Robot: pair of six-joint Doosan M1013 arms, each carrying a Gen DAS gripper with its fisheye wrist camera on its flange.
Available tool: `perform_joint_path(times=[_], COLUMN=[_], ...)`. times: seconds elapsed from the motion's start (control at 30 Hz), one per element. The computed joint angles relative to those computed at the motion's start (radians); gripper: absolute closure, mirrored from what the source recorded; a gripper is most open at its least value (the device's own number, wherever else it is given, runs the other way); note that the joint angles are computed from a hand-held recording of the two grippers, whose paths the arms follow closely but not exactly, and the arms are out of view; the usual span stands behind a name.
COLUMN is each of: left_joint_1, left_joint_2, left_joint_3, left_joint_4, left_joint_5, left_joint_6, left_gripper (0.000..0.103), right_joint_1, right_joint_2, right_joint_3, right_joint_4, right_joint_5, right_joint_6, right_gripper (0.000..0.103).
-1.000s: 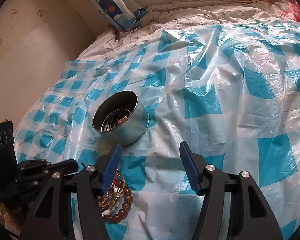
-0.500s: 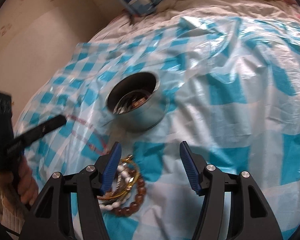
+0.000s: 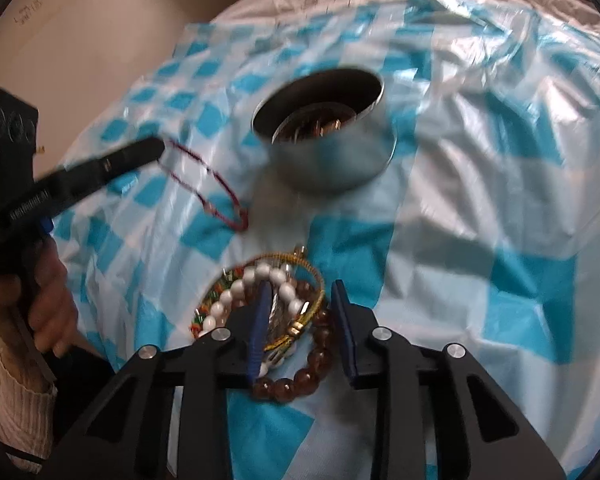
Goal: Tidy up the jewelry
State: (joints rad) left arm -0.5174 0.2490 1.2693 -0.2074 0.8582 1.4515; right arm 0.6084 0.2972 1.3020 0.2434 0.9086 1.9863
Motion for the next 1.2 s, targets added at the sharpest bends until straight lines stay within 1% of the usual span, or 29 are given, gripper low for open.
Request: perform_joint_path(times=[0.07,0.1,0.17,0.43,0.5,0.53,0.57,0.6,0.63,0.7,1.0,1.13,1.2], left_joint_1=[0.000,0.000,0.000,-0.001,0.000,0.000,0.000,0.000,-0.001,-0.001,-0.003,-0.004,-0.004], left_joint_2=[0.001,0.001,0.001,0.001,0.001,0.001,0.002,0.003,0.003,0.003,0.005,0.006,0.006], left_joint_3=[-0.001,-0.001,-0.001,-0.002,-0.002,-0.003,-0.005,-0.006,-0.006,-0.006,-0.008,-0.009,-0.009], left_joint_4=[-0.001,-0.002,-0.001,-0.002,-0.009,-0.010,-0.010,-0.010,-0.008,-0.010,-0.011,-0.013,-0.012], left_joint_5=[0.001,0.001,-0.001,-0.009,-0.012,-0.011,-0.009,-0.007,-0.006,-0.008,-0.008,-0.009,-0.007], left_joint_6=[0.003,0.003,0.002,-0.005,-0.001,0.001,0.002,0.002,0.002,0.003,0.000,0.000,0.000], left_gripper=[0.102,0.102,0.102,0.102,0.102,0.102,0.102,0.102,0.102,0.102,0.102,0.102,0.102], right_joint_1=[-0.001,-0.002,-0.008,-0.022,-0.027,-0.031,-0.031,-0.025,-0.015,0.006,0.005,-0.002,-0.006], right_joint_2=[0.000,-0.002,-0.015,-0.051,-0.059,-0.062,-0.059,-0.052,-0.037,-0.014,-0.017,-0.025,-0.023], right_joint_3=[0.001,0.004,0.021,0.064,0.077,0.082,0.079,0.067,0.039,-0.001,0.009,0.022,0.021], right_joint_4=[0.007,0.013,0.043,0.088,0.133,0.161,0.161,0.109,0.005,-0.108,-0.124,-0.095,-0.098], right_joint_5=[-0.003,-0.010,-0.049,-0.170,-0.209,-0.217,-0.210,-0.185,-0.115,-0.036,-0.040,-0.079,-0.070], right_joint_6=[-0.002,-0.003,-0.014,-0.020,-0.054,-0.077,-0.077,-0.035,0.025,0.068,0.077,0.086,0.103], right_gripper=[0.082,0.090,0.094,0.095,0.095,0.095,0.095,0.095,0.095,0.095,0.095,0.094,0.076])
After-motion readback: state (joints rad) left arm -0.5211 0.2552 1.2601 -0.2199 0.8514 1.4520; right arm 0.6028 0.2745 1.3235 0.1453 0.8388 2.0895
